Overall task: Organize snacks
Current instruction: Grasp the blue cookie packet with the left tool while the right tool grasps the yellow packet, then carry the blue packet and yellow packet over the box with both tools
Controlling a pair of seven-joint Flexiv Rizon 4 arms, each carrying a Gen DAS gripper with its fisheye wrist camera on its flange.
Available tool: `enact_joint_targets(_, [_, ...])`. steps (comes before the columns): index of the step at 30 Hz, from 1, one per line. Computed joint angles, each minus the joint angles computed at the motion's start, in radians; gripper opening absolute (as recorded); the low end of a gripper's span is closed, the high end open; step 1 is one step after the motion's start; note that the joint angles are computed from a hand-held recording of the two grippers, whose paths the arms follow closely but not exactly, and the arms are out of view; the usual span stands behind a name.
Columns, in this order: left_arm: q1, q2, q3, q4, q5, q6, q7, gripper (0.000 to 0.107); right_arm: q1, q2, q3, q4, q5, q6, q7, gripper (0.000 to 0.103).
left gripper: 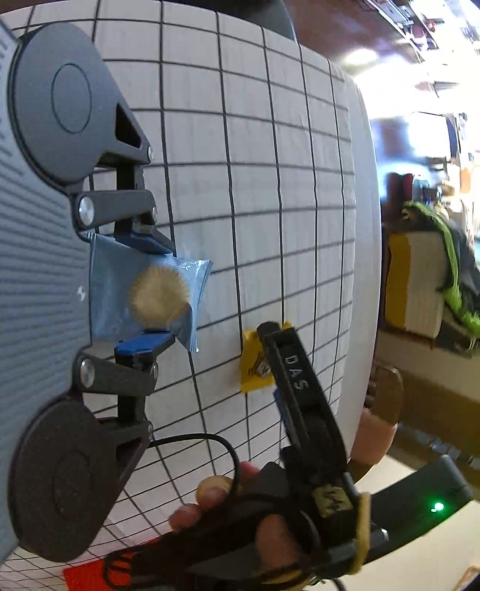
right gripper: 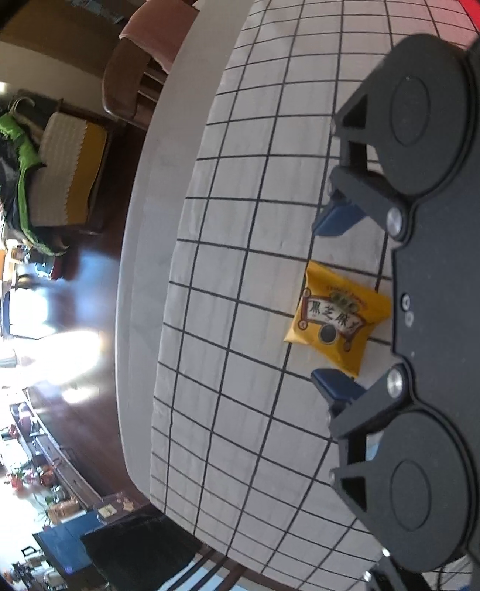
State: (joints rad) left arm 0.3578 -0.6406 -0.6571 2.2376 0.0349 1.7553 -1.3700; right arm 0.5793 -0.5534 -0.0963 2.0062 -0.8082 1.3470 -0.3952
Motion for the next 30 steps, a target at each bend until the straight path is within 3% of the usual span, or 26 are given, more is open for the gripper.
enact_joint_targets(11, [0.041,0.014,-0.025,0.031,0.000,0.014,-0.052,0.045,0.039,0.033,-0.068,0.061,-0.122,0.070,0.095,0.039])
enact_joint_targets(18, [0.098,0.030,-0.067,0.067,0.009,0.009,-0.102,0.045,0.017,0.120,-0.061,0.156,-0.236,0.085,0.208,0.037])
enact_joint_targets(21, [0.084,0.042,-0.051,0.080,0.015,0.022,-0.120,0.045,-0.003,0.163,-0.048,0.198,-0.310,0.087,0.278,0.036])
enact_joint_targets(30, [0.162,0.124,-0.122,0.173,0.064,0.047,-0.201,0.045,-0.104,0.322,0.052,0.329,-0.457,0.073,0.421,0.036])
